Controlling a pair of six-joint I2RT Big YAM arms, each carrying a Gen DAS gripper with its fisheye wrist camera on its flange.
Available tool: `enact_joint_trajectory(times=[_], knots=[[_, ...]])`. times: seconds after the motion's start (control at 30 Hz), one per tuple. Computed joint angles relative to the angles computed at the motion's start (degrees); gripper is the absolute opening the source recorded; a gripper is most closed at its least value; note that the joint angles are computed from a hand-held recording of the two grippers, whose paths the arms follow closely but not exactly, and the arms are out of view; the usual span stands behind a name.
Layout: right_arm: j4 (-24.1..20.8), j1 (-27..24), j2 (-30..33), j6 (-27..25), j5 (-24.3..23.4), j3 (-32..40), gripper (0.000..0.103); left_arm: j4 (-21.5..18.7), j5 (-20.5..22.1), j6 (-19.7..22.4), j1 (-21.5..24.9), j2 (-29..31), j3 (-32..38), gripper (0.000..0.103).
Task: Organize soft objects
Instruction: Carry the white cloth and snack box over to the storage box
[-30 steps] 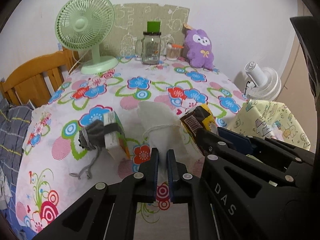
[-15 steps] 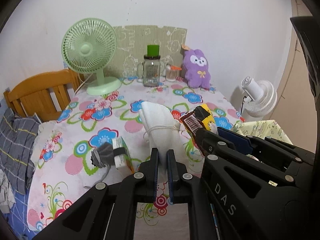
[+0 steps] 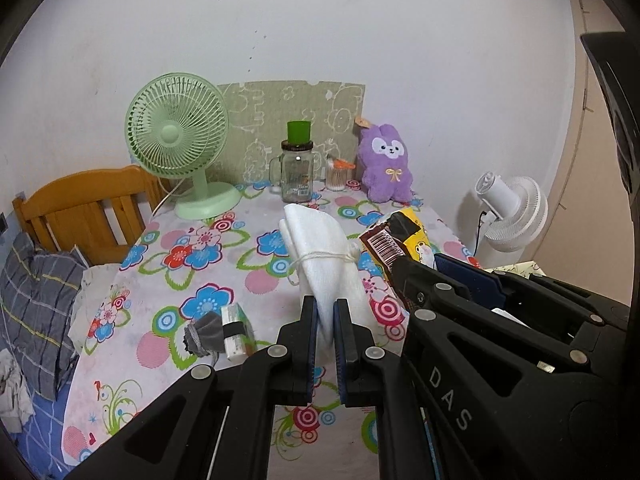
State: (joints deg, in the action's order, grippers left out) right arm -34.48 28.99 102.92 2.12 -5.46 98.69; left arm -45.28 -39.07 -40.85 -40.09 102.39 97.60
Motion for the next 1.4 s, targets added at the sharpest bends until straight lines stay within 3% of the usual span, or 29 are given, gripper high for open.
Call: enact_joint_trajectory(times=[0.67, 1.4], knots=[[2.0, -4.8, -1.8, -1.4, -0.9, -1.9, 0.024, -1.5, -0.4, 2.5, -2.0, 7.5, 11.3, 0.005], [3.4, -11.5, -2.1, 0.2, 0.2, -3.0, 0.024, -5.5, 3.5, 9.3, -3.5, 19.8, 30.4, 0.004]])
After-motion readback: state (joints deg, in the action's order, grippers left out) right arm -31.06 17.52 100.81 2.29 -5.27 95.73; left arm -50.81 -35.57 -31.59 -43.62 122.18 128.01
